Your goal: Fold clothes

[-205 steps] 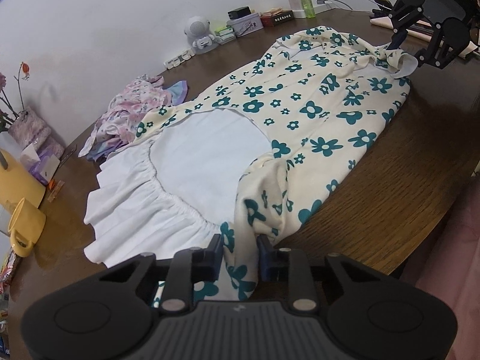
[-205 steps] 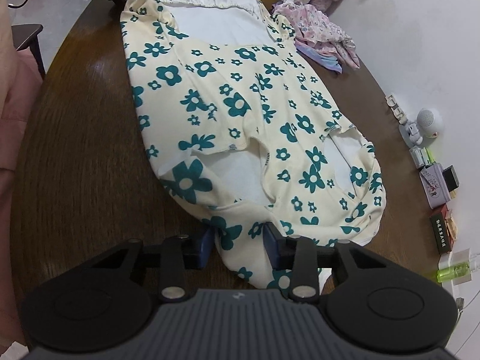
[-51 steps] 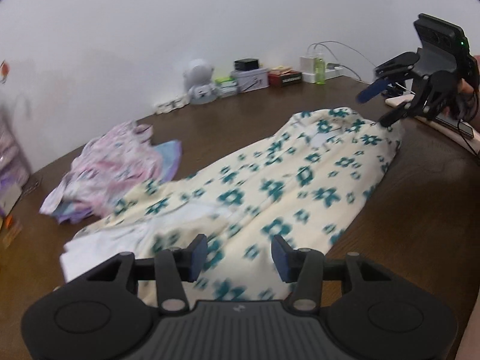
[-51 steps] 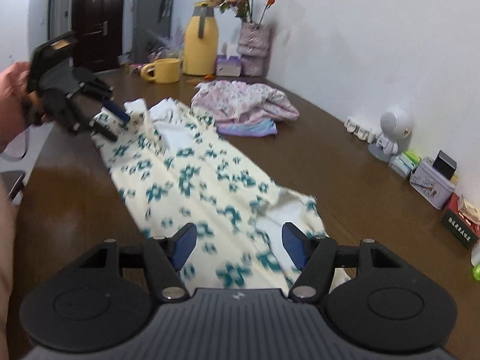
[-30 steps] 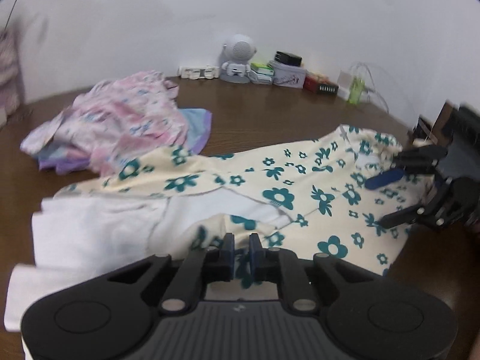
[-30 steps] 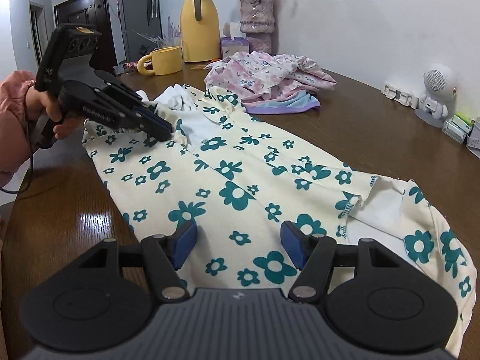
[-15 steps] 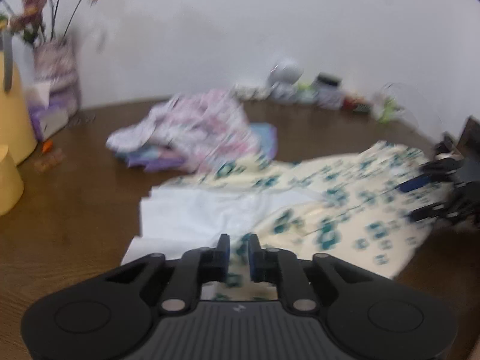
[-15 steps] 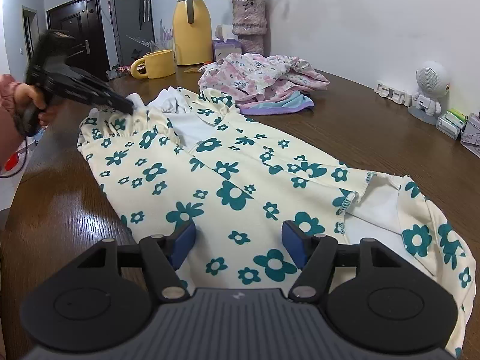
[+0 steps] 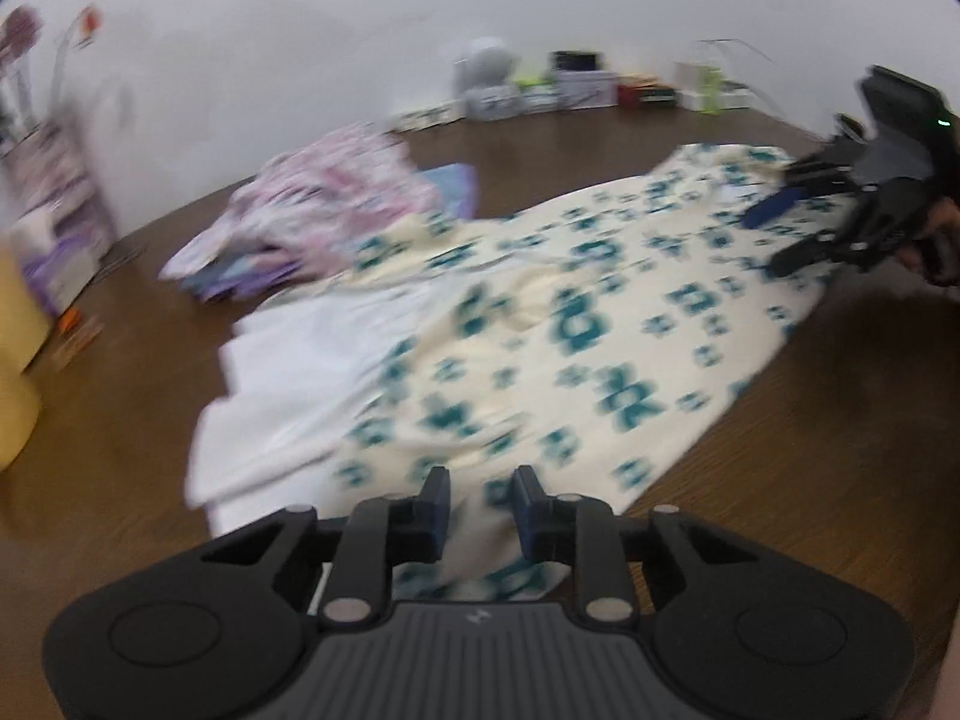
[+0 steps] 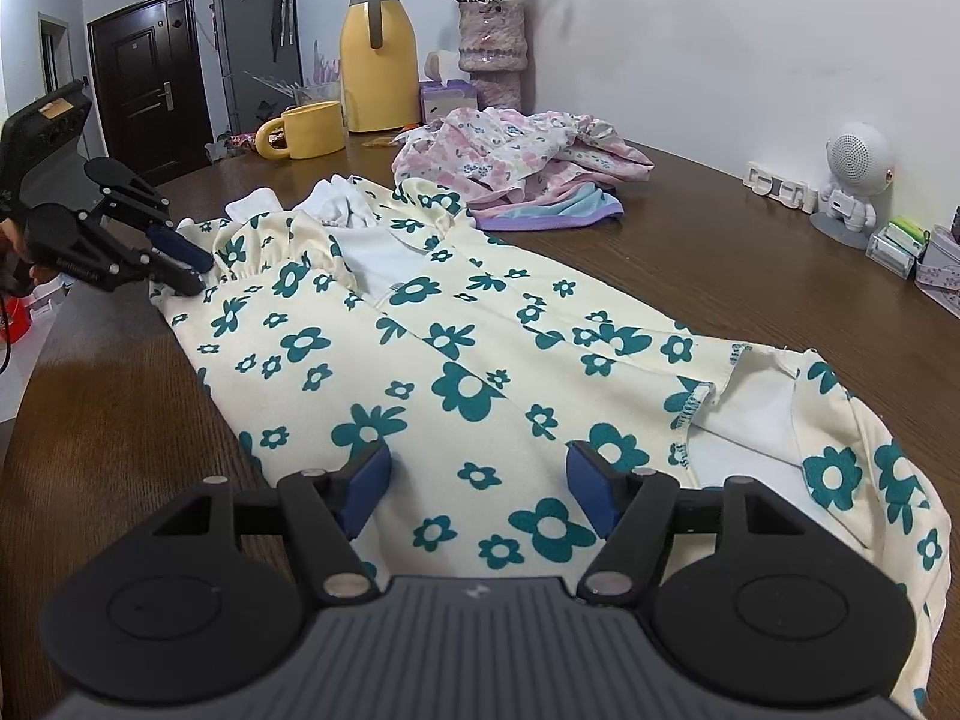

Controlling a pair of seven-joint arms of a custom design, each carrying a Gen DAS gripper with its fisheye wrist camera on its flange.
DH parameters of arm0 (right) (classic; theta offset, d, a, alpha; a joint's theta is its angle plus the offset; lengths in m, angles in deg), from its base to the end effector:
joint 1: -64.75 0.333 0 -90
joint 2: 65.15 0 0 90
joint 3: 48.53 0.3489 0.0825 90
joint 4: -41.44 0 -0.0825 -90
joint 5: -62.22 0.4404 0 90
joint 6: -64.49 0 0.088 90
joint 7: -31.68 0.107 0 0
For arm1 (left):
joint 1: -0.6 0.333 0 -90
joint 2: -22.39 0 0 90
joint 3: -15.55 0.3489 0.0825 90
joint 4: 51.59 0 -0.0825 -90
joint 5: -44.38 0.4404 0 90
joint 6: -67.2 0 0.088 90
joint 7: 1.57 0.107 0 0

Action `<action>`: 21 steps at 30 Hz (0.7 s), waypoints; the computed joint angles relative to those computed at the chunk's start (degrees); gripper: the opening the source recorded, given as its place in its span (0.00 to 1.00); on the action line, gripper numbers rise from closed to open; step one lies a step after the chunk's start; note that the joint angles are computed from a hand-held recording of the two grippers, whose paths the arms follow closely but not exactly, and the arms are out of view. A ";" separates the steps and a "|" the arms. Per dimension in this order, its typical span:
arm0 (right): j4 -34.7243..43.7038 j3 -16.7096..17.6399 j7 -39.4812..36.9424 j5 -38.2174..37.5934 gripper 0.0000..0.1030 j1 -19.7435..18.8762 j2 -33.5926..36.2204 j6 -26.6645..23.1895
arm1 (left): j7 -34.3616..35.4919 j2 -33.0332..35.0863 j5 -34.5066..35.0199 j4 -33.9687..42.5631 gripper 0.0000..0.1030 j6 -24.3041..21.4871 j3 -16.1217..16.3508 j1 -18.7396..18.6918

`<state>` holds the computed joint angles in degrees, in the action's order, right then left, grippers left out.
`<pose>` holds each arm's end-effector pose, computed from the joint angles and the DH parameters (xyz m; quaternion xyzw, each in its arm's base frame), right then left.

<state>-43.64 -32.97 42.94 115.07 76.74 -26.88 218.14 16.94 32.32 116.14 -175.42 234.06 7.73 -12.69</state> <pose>0.7553 0.3132 0.3348 -0.8688 0.2525 -0.0906 0.4163 0.5576 -0.2761 0.3477 -0.5629 0.7399 -0.2434 0.2764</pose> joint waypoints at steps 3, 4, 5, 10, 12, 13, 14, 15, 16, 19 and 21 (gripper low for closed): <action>-0.12 0.19 -0.36 0.23 0.64 -0.18 -0.05 0.05 | -2.73 -2.27 1.81 -2.42 0.22 -1.04 0.42 0.33; -0.11 0.24 -0.47 0.31 0.64 -0.22 -0.03 0.01 | -3.45 -3.20 2.57 -3.31 0.22 -2.03 0.32 0.46; -0.11 0.26 -0.54 0.39 0.64 -0.24 -0.02 0.04 | -3.13 -3.91 2.30 -3.94 0.22 -3.48 -0.03 0.62; -0.18 0.39 -0.97 0.76 0.64 -0.32 0.01 0.22 | -4.82 -6.56 2.76 -6.78 0.21 -6.69 -1.13 1.90; -0.33 0.44 -1.14 0.96 0.65 -0.34 -0.05 0.38 | -5.72 -7.09 3.41 -7.37 0.21 -6.97 -1.46 2.33; -0.39 0.44 -1.19 1.02 0.65 -0.30 -0.08 0.53 | -6.16 -7.18 3.84 -7.45 0.21 -7.30 -1.68 2.42; -0.46 0.47 -1.30 1.10 0.65 -0.31 -0.10 0.64 | -6.62 -7.19 4.12 -7.46 0.21 -7.57 -1.85 2.49; -0.53 0.51 -1.42 1.20 0.65 -0.33 -0.12 0.72 | -7.16 -7.21 4.33 -7.44 0.21 -7.89 -2.01 2.51; -0.48 0.48 -1.33 1.20 0.65 -0.27 -0.12 0.76 | -7.96 -7.23 4.39 -7.33 0.21 -8.36 -2.19 2.46; -0.60 0.84 -1.86 1.90 0.65 -0.53 -0.10 1.05 | -13.30 -7.54 6.44 -6.99 0.27 -9.56 -2.62 2.09; -0.72 1.11 -2.33 2.53 0.66 -0.73 -0.10 1.28 | -24.08 -8.20 14.08 -6.71 0.43 -10.83 -3.19 1.33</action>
<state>-44.35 -31.85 40.61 117.61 76.01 -26.98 219.43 -7.14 24.13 130.22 -182.13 223.23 4.54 -11.36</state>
